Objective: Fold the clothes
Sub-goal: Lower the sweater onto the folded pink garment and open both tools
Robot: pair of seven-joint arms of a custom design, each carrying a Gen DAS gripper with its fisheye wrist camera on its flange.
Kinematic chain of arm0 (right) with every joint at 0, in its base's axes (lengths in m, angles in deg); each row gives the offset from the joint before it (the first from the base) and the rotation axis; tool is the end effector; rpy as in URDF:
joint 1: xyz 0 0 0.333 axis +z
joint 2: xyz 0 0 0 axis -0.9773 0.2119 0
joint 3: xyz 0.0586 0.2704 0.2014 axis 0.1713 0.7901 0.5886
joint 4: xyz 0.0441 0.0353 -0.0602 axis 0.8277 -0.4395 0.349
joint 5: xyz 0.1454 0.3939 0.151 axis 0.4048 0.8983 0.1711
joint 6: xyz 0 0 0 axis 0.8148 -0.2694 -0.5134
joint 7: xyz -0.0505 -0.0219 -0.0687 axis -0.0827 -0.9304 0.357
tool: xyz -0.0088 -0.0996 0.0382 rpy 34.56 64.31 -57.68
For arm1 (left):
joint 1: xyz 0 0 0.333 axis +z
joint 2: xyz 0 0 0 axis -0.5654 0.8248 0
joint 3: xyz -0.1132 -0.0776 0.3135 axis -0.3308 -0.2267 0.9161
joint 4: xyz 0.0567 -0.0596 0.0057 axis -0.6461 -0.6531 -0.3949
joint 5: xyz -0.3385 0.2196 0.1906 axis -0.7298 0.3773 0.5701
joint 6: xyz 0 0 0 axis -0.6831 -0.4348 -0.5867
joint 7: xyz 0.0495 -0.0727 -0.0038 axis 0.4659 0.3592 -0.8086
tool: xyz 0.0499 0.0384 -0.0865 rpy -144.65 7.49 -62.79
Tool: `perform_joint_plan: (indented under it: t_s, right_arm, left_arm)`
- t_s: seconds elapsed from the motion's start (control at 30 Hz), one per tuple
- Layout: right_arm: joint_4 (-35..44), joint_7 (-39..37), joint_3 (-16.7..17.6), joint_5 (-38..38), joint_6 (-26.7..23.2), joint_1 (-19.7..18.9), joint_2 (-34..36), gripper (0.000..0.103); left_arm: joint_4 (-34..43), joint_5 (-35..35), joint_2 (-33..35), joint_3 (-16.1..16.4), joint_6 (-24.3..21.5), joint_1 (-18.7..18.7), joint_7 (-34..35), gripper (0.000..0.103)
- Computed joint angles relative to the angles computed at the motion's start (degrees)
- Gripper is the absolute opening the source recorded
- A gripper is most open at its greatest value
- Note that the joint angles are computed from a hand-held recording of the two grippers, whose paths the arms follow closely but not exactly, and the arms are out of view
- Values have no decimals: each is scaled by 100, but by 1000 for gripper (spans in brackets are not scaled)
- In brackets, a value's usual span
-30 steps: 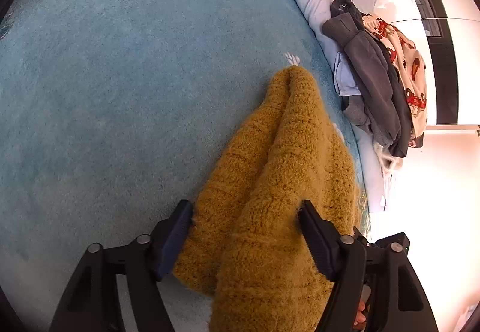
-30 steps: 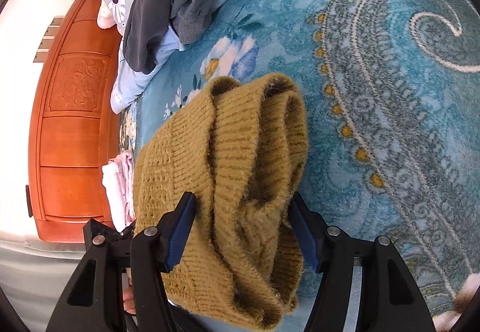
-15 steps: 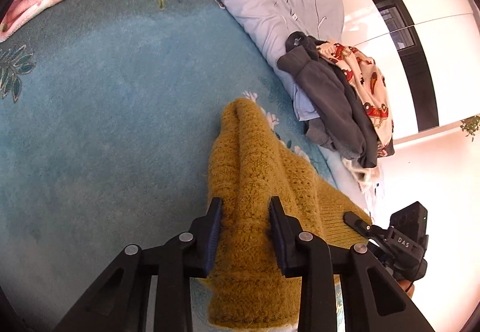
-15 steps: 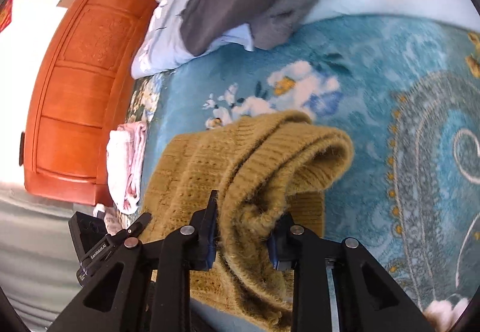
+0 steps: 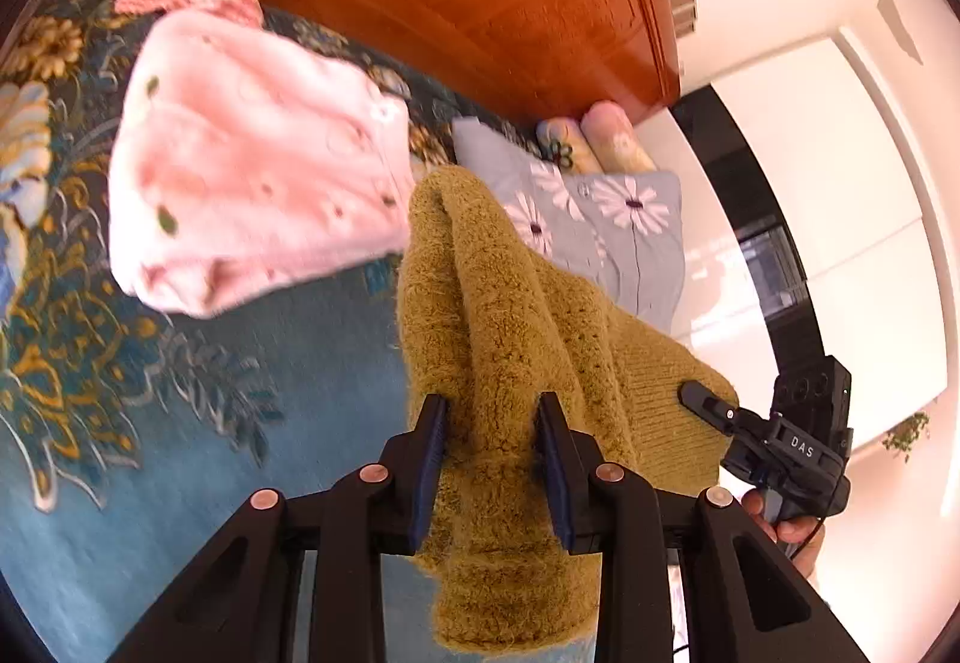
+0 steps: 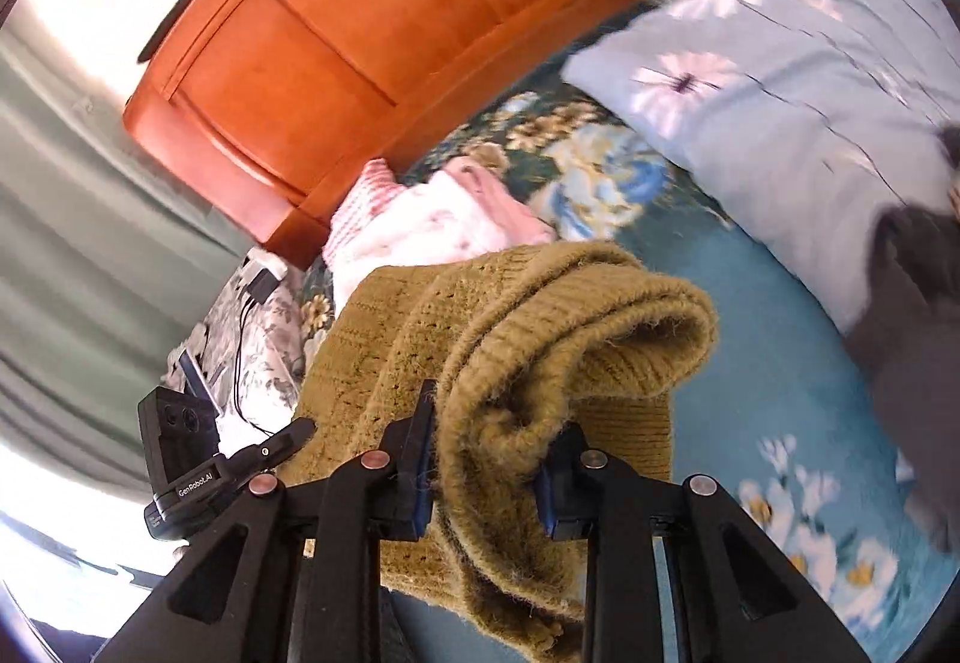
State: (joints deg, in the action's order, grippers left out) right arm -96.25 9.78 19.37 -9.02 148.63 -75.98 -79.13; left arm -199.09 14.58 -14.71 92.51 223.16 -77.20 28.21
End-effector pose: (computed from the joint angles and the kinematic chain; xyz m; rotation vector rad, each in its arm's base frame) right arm 0.4897 -0.0013 0.6208 -1.8649 1.4358 0.2053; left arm 0.3773 -0.2019 0.5724 2.2320 -1.3703 1.5378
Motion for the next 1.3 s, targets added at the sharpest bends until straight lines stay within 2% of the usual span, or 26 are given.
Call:
perform_joint_plan:
  t_s: [0.1, 0.17, 0.4, 0.47, 0.6, 0.8, 0.9, 1.0, 1.03, 1.13, 1.23, 1.3]
  right_arm:
    - [899, -292, 199, 328, 113, 387, 912, 27]
    - [1545, -309, 362, 468, 159, 578, 1543, 27]
    - [3600, -230, 978, -371, 323, 1142, 3401, 27]
    - [4011, -5, 1038, -754, 290, 1279, 3823, 27]
    - [4255, 368, 1016, -1297, 379, 1417, 4303, 27]
    - [4472, 945, 968, -1112, 354, 1155, 4636, 32]
    - [4478, 926, 965, -1115, 276, 1062, 4591, 32]
    - [4384, 1021, 893, -1269, 462, 1043, 4411, 34]
    - [4305, 1040, 877, -1345, 580, 1058, 4316, 34]
    - [3952, 880, 931, -1406, 922, 1119, 3972, 34]
    - [3439, 525, 1048, -1558, 1198, 1308, 3581, 34]
    - [3088, 232, 1133, -1605, 1309, 1442, 3352, 34]
  left_arm:
    - [-45, 254, -46, -124, 167, 715, -57, 32]
    - [-20, 406, 31, -29, 192, 993, -25, 32]
    - [-123, 701, 585, -38, 569, 1869, -369, 32]
    - [-206, 721, 715, 126, 586, 1849, -448, 32]
    - [-534, 728, 716, 645, 959, 1503, -550, 33]
    - [-664, 1141, 576, 938, 975, 1347, -660, 36]
    - [-733, 1216, 285, 278, 595, 2060, -909, 36]
    - [-554, 1444, 13, -733, -190, 3051, -1188, 32]
    - [-457, 1521, -13, -888, -325, 3179, -1187, 32]
    - [19, 1710, 219, -1051, -482, 3087, -867, 32]
    - [627, 1990, 645, -1356, -972, 3085, -434, 34]
    - [828, 1953, 872, -1413, -1239, 3009, -201, 34]
